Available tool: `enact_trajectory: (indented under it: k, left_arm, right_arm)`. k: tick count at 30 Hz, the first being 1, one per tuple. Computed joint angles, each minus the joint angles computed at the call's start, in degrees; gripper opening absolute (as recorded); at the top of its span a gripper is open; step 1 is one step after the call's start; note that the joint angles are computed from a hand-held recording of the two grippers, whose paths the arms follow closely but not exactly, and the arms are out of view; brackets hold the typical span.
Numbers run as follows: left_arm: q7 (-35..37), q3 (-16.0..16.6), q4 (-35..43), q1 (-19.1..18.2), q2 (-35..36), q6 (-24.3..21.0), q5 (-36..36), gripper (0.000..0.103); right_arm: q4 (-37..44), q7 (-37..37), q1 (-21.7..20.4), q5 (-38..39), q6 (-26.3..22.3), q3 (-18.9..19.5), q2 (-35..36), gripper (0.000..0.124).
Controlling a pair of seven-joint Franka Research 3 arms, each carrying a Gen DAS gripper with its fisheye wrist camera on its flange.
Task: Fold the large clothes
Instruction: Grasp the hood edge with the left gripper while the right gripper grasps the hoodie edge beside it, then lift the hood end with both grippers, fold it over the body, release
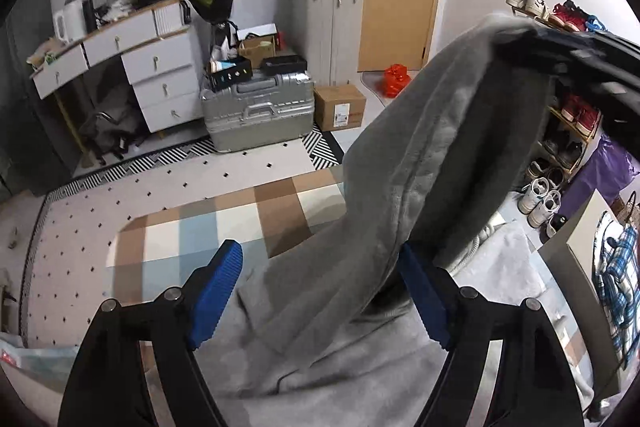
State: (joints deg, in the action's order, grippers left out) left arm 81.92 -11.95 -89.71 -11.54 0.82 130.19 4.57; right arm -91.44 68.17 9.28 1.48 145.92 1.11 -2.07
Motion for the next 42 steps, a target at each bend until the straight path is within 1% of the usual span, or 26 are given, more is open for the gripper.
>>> enact_trajectory:
  k: [3,4,5,6,7,10,15,17,19,21,22,23,24,25,27,28,29,30,31,32,33,35,37,38,40,42]
  left_arm:
    - [2.41,-0.13,1.55,0.14,2.10,1.03,-3.34,0.076]
    - [2.94,-0.15,2.31,0.20,3.11,1.40,-3.69,0.062]
    - [3.38,-0.24,3.11,0.20,3.67,0.95,-3.75,0.043]
    - [3.83,-0.38,4.99,0.16,4.78,-0.72,-4.07,0.003]
    - [3.30,-0.33,7.32,0.17,6.35,-2.33,-3.91,0.003]
    - [-2.32,0.11,9.57,0.02,6.63,-2.21,-2.07,0.003]
    - [-17.59,1.35,9.05,-0.46,2.76,3.42,7.74,0.003]
    - [-20.10,1.05,7.86,-0.29,-0.21,3.21,9.62,0.003]
    - [-19.51,0.99,4.89,0.19,-3.86,2.85,6.66,0.003]
    - [-18.38,0.99,-0.82,0.32,-9.65,3.21,4.88,0.003]
    - [-17.18,1.26,-3.79,0.19,-12.05,4.22,3.60,0.003]
    - [-15.74,1.82,-7.05,-0.79,-15.32,3.67,2.14,0.003]
    - [-14.91,1.34,-8.32,-0.65,-16.60,3.14,1.43,0.003]
    - [-14.26,1.57,-11.58,-1.36,-19.84,2.61,-0.09,0.003]
    - [-12.48,2.12,-15.27,-2.83,-23.11,2.02,-2.65,0.003]
    - [-12.55,1.83,-16.34,-2.69,-23.78,2.41,-2.71,0.003]
    - [-13.01,2.02,-18.93,-4.48,-26.45,0.69,-2.11,0.003]
    - [-11.62,1.47,-19.78,-4.27,-27.13,1.06,-3.14,0.003]
    - [-11.79,1.12,-21.92,-4.65,-29.02,0.81,-3.09,0.004]
    - [-12.83,1.39,-24.96,-6.30,-31.53,-0.24,-2.44,0.005]
    - [-11.70,1.10,-25.99,-5.95,-32.05,-0.13,-3.64,0.006]
    - [-12.01,1.42,-30.72,-7.28,-34.78,-1.47,-5.02,0.006]
    - [-11.28,2.76,-32.02,-8.55,-34.43,-3.62,-7.28,0.006]
    - [-11.43,3.07,-33.24,-9.08,-34.54,-5.14,-8.62,0.006]
    - [-11.26,3.36,-35.32,-9.73,-34.38,-6.78,-10.48,0.006]
    - [-11.14,2.78,-36.54,-9.48,-33.78,-7.88,-10.16,0.006]
  right_arm:
    - [-0.53,-2.48,-0.12,3.59,0.51,-0.42,-0.19,0.008]
    - [-0.77,-2.95,-0.15,3.90,0.84,-0.43,-0.28,0.008]
    - [-1.22,-3.34,-0.20,4.20,1.42,-0.45,-0.44,0.008]
    - [-1.40,-3.78,-0.25,4.53,1.60,-0.47,-0.50,0.008]
    - [-1.56,-4.07,-0.29,4.57,1.65,-0.47,-0.53,0.008]
    - [-2.36,-3.43,-0.46,2.56,3.23,-0.26,-0.59,0.008]
    - [-1.94,-1.73,-0.69,0.28,4.76,-0.27,-0.57,0.008]
    - [-3.75,-4.13,-0.30,1.86,5.90,-0.16,-2.39,0.008]
    - [-6.14,-5.83,-0.10,3.16,6.81,-0.13,-4.73,0.008]
    - [-10.24,-9.51,0.71,7.94,7.19,-0.91,-8.73,0.008]
    - [-12.24,-11.03,0.95,9.42,7.66,-1.18,-10.45,0.008]
    - [-15.83,-12.61,1.42,11.50,8.16,-1.60,-13.60,0.008]
    - [-17.81,-13.36,1.60,12.64,8.37,-1.74,-15.32,0.008]
    - [-20.79,-13.91,1.66,13.42,8.70,-1.75,-17.89,0.008]
    - [-28.02,-13.08,1.26,14.55,10.04,-1.28,-24.07,0.008]
    - [-31.20,-12.53,1.36,15.40,9.34,-1.38,-27.16,0.008]
    - [-34.31,-12.00,1.37,16.00,8.91,-1.38,-30.12,0.008]
    - [-37.83,-10.96,0.65,15.84,9.03,-0.69,-33.33,0.008]
    - [-39.79,-10.50,0.50,15.77,8.48,-0.52,-35.28,0.008]
    - [-43.35,-9.87,0.53,15.95,6.44,-0.51,-39.03,0.008]
    - [-45.33,-9.30,0.19,15.71,5.76,-0.19,-40.93,0.008]
    - [-50.21,-8.74,-0.57,14.11,2.19,0.80,-45.59,0.008]
    - [-54.92,-8.32,-0.99,12.69,-0.36,1.85,-49.28,0.008]
    - [-56.80,-7.94,-1.52,11.23,-3.73,2.85,-50.51,0.008]
    - [-59.56,-7.96,-1.87,8.84,-5.06,4.40,-51.68,0.009]
    - [-62.87,-9.15,-1.53,6.00,-5.97,5.76,-53.34,0.009]
